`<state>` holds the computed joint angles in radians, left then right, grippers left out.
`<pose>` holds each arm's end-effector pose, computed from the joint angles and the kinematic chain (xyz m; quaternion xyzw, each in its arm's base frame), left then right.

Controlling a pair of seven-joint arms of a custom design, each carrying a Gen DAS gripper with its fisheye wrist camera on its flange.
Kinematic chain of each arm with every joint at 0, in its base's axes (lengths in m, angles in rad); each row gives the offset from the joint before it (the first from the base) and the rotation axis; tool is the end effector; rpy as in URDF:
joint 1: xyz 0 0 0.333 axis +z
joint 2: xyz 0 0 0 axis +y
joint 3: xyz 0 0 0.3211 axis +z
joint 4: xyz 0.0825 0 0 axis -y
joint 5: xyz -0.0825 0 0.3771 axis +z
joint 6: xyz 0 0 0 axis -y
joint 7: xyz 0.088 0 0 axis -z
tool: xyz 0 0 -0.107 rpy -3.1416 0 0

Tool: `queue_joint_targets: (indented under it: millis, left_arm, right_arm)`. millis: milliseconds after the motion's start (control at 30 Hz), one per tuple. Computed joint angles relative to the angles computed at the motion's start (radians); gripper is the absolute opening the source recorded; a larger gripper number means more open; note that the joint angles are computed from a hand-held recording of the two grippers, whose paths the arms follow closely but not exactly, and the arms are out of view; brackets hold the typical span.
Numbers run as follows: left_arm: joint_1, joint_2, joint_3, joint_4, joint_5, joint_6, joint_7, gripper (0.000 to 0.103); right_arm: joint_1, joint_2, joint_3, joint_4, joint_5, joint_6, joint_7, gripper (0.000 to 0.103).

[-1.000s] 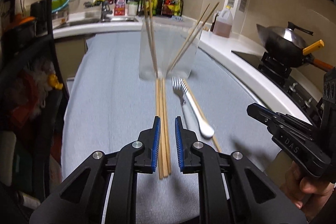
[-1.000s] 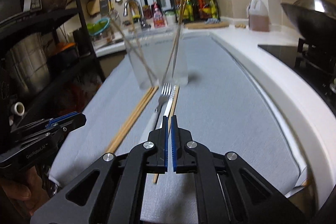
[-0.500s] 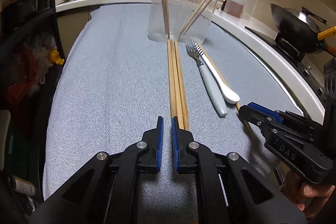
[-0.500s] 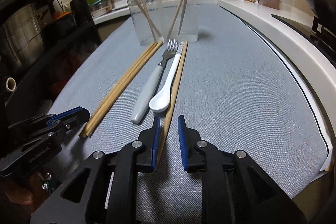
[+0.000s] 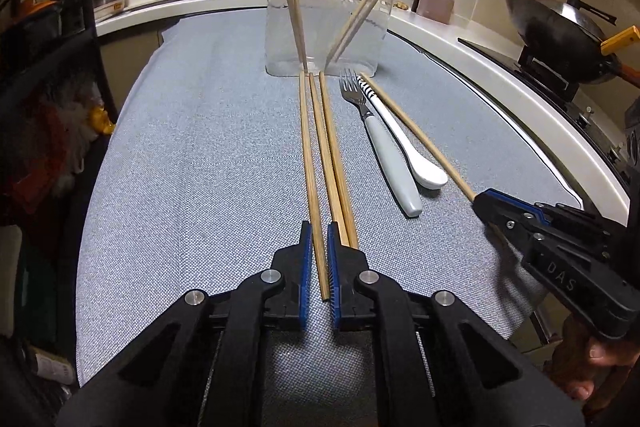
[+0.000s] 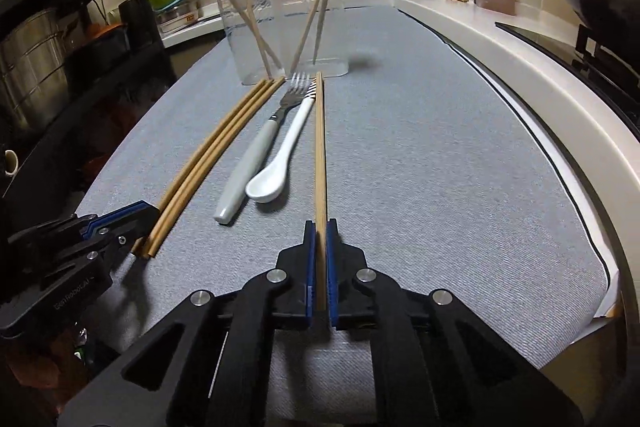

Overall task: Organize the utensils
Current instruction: 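Close the left gripper on a chopstick while the right gripper grasps another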

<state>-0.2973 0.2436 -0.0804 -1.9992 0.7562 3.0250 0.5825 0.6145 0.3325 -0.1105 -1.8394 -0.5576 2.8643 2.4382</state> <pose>0.5671 -0.2768 0.4261 -0.6169 0.6798 -0.3381 0.2073 0.5701 0.3565 0.4314 -0.7019 0.6096 -0.2075 0.3044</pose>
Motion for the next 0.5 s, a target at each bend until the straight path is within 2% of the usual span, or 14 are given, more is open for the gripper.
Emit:
queue_joint_targets:
  millis: [133, 267, 400, 500]
  left_arm:
    - [-0.031, -0.017, 0.043, -0.01, 0.078, -0.016, -0.097, 0.006]
    - [-0.045, -0.061, 0.066, -0.05, 0.247, -0.04, -0.265, 0.005]
    - [-0.034, -0.09, 0.048, -0.073, 0.395, -0.058, -0.401, 0.006]
    - [-0.016, -0.088, 0.02, -0.063, 0.458, -0.087, -0.463, 0.006]
  right_arm:
    - [0.008, -0.026, -0.022, -0.034, -0.04, 0.002, 0.049, 0.005]
    - [0.003, -0.054, -0.029, -0.064, -0.099, 0.005, 0.107, 0.006]
    - [-0.026, -0.07, -0.01, -0.092, -0.129, 0.021, 0.144, 0.007]
    - [-0.04, -0.065, 0.003, -0.083, -0.136, 0.015, 0.142, 0.007]
